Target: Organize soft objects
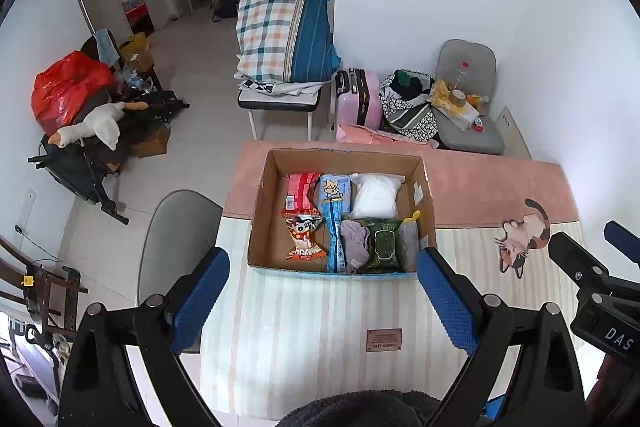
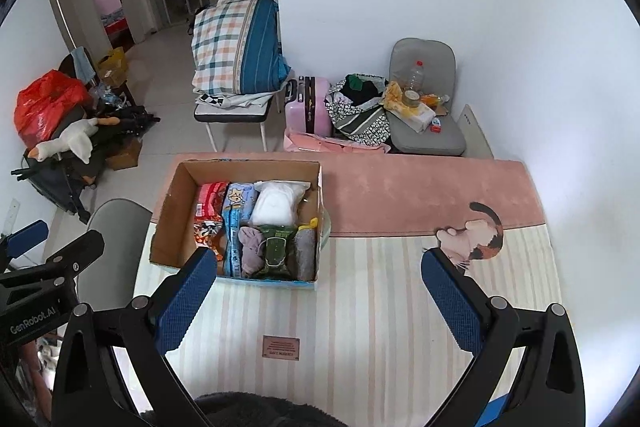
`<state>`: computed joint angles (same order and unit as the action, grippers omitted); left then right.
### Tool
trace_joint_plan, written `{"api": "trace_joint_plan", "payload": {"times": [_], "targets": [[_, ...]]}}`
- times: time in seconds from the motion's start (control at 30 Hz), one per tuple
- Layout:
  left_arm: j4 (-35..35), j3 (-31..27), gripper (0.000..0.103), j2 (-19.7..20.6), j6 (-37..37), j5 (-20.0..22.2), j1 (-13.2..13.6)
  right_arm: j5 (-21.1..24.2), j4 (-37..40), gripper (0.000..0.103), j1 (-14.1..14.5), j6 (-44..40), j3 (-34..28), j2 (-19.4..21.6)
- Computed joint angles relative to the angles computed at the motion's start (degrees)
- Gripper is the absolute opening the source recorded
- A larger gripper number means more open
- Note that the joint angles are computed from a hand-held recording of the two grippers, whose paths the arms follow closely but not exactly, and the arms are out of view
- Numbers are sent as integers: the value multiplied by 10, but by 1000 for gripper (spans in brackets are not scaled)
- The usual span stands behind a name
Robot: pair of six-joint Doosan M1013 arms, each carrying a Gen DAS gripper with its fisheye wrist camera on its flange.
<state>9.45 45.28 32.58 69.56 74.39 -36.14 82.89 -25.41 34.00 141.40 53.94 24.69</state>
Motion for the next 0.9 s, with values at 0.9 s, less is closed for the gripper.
{"api": "trace_joint_plan", "payload": {"times": [0.9], "targets": [[-7, -9, 103, 11, 9, -2, 3, 5, -3, 103, 0, -2, 7, 2]]}}
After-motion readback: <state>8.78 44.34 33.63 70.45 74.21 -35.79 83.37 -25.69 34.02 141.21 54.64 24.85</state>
